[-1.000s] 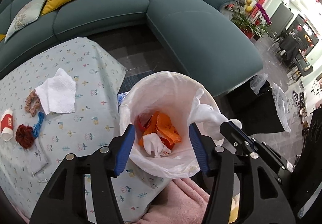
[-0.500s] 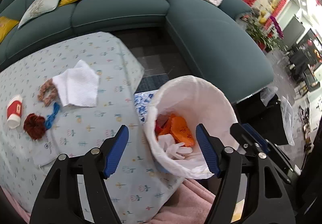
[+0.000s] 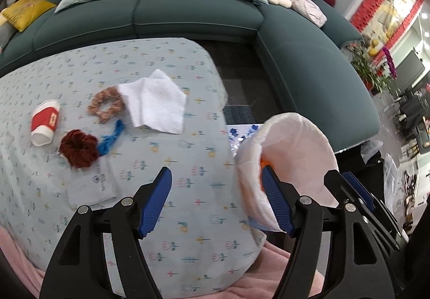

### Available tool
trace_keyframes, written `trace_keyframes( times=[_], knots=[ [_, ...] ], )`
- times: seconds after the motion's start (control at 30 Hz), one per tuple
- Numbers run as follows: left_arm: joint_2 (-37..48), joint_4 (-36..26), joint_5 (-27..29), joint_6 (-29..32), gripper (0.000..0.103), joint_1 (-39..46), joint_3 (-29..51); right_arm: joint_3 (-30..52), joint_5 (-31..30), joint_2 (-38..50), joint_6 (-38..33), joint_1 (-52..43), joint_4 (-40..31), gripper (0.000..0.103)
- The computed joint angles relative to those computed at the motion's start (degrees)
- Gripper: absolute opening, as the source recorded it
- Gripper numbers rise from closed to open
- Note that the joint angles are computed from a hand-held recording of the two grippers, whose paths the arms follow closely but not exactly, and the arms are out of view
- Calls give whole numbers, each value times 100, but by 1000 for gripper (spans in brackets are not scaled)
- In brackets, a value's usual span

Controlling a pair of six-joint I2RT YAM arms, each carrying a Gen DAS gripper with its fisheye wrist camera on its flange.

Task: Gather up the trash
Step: 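Move both open tools back from the bin to the remaining items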

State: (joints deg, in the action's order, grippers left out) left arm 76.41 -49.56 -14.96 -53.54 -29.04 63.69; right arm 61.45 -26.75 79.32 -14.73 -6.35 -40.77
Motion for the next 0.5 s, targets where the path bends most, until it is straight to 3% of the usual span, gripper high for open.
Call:
trace_keyframes(
  times=[0.5],
  knots=[
    [-1363, -347, 145, 157, 66, 928, -1043, -402, 481, -614, 509, 1268, 24, 41]
  ],
)
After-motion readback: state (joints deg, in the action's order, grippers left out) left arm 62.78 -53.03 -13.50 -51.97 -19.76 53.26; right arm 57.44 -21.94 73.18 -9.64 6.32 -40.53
